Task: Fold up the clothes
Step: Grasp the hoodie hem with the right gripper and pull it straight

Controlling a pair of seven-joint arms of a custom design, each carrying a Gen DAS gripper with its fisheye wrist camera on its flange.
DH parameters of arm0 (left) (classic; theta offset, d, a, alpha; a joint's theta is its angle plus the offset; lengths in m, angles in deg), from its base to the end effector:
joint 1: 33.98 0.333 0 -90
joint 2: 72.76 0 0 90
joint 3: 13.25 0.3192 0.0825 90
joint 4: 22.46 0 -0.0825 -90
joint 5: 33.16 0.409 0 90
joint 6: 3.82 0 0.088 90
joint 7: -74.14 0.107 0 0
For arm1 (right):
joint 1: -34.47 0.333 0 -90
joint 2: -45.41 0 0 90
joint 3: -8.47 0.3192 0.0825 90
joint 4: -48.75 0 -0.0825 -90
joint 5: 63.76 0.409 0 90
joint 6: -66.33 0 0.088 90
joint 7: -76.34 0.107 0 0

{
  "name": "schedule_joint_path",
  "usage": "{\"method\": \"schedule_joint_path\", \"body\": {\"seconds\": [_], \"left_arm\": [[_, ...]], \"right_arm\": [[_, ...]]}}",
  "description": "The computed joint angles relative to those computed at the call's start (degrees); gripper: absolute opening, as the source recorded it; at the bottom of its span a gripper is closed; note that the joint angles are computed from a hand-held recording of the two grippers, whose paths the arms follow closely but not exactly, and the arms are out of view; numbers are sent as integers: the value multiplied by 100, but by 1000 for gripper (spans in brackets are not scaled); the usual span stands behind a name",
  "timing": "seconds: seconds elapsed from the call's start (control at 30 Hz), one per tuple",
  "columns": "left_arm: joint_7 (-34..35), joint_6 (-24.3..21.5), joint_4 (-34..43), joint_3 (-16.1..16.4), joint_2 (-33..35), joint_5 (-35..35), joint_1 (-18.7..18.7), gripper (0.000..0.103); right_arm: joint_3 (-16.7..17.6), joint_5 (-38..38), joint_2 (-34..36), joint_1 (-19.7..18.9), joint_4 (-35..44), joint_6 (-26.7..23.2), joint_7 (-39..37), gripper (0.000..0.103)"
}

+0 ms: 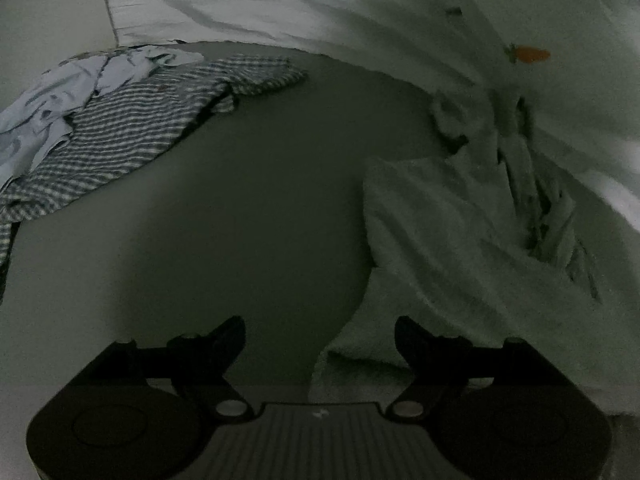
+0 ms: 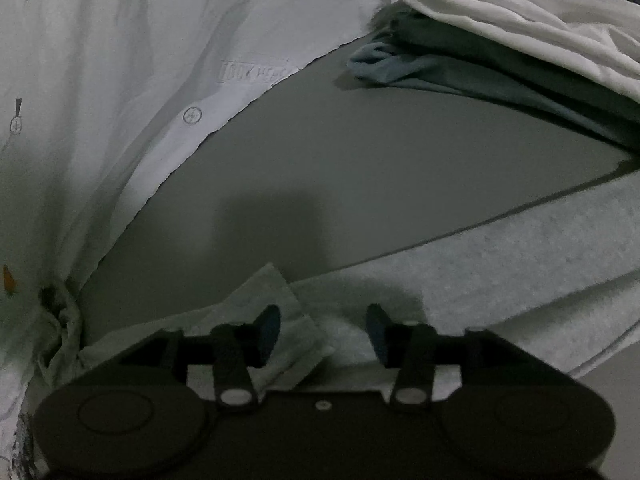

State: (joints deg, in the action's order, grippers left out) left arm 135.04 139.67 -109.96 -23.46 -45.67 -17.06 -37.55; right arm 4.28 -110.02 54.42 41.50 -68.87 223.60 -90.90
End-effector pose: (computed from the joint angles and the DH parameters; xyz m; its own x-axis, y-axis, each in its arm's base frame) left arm 0.7361 -0.1589 0.4377 0.1034 -0.9915 0.0793 -0.8555 -0.1294 -0.5014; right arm 0.6295 0.0614 0.4004 -0.7423 -0.5399 -0.3969 -0.3085 0.8011 -0.5128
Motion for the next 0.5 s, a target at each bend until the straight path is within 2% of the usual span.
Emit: {"method": "schedule_joint_path", "body": {"seconds": [0.1, 0.23, 0.27, 0.3, 0.33, 0.37, 0.4, 0.5], "left_arm": [[125, -395, 394, 44, 272, 189, -139, 83], [294, -682, 580, 91, 397, 389, -252, 83], [343, -735, 618, 80, 426, 381, -252, 83], [359, -780, 640, 79, 446, 372, -256, 83], [360, -818, 660, 82, 463, 365, -262, 85], [297, -829, 665, 102, 472, 371, -279, 87], [237, -841, 673, 120, 482, 382, -295, 89], [140, -860, 699, 162, 508, 475, -341, 93]], "right_arm": [[141, 402, 138, 0, 260, -339, -705, 65], [207, 615, 346, 146, 657, -983, -1300, 65], [217, 666, 392, 174, 748, -1126, -1439, 62], [223, 713, 424, 193, 814, -1216, -1569, 46], [229, 758, 444, 204, 856, -1257, -1695, 39], [221, 798, 444, 211, 858, -1233, -1723, 25], [204, 835, 428, 212, 826, -1152, -1670, 16], [147, 860, 368, 225, 723, -919, -1387, 14]]}}
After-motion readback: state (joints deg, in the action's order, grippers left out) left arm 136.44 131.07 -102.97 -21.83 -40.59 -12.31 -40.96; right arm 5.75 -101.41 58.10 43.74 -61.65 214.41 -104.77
